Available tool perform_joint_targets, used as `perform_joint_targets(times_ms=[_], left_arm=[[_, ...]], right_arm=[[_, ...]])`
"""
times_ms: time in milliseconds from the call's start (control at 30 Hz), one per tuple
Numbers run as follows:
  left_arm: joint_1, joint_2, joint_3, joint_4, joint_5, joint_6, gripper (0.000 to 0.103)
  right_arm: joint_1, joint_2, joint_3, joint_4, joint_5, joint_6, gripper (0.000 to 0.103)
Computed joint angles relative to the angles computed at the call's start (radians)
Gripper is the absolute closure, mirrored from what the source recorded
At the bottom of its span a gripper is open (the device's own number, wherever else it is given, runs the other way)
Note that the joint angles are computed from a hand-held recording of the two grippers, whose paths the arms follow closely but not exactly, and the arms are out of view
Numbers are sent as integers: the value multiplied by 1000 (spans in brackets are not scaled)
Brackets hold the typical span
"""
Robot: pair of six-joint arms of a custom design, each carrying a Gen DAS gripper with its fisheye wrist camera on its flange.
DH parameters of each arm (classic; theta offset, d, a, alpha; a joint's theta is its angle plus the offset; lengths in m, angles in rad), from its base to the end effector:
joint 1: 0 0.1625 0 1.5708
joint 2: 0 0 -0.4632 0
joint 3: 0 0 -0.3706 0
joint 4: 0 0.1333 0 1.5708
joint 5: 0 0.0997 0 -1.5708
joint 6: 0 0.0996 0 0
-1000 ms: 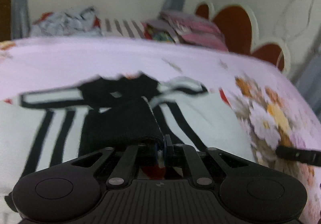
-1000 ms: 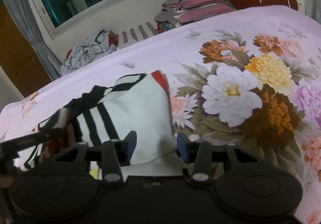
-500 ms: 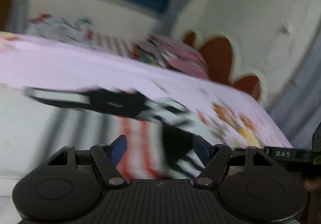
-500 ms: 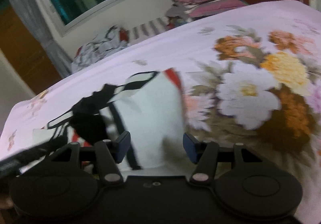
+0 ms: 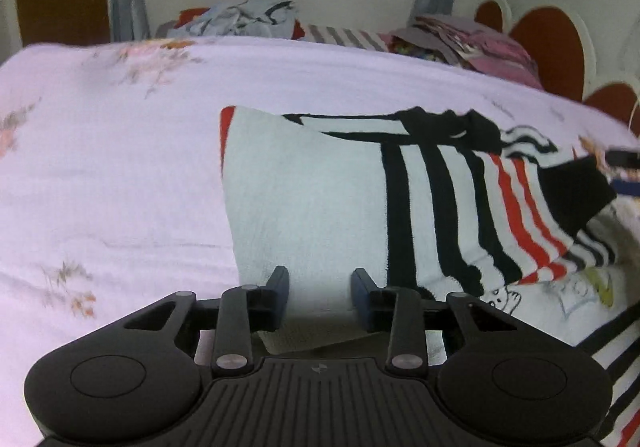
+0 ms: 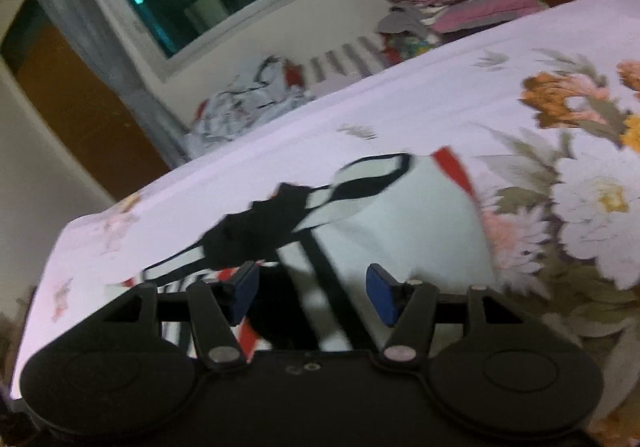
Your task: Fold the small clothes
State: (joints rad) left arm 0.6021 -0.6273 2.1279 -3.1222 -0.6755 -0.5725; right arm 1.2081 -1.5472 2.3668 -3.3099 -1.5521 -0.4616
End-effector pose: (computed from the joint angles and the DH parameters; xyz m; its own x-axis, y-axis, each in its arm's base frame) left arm -0.2956 -0.4592 0.0076 -0.7710 0.1079 -0.6276 0.4823 0.7425 -0.4649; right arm -0.0168 -0.4252 0.3736 -0.9375 0.0527 0.3441 -0.2261 0.6593 -0.7171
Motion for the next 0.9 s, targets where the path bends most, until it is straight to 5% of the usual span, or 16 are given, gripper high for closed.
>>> perform_joint_targets(times_ms=[100, 167, 233, 300, 333, 467, 567, 767, 900], left_arm=[[1, -6, -5, 4, -8, 10, 67], [0, -14, 12, -20, -17, 12, 67], [4, -15, 19, -43, -24, 19, 67], [21, -2, 2, -65, -32, 40, 67], [21, -2, 1, -66, -34, 41, 67], [21, 2, -3, -64, -30, 40, 67], [21, 1, 0, -71, -31, 41, 67], [14, 1, 28, -138, -34, 68, 67], [25, -4, 23, -100, -45, 63, 67]], right_arm=[[23, 10, 11, -2, 22, -51, 27], [77, 61, 9, -60, -106, -99, 22], [97, 106, -3, -92, -201, -107, 31], [82, 118, -31, -37, -243, -46, 58], [73, 121, -40, -17, -255, -24, 62], [22, 107, -36, 12, -201, -19, 70], [3, 90, -34, 44, -157, -51, 90], [3, -3, 22, 54, -113, -83, 92], [12, 46, 38, -9, -214, -95, 92]])
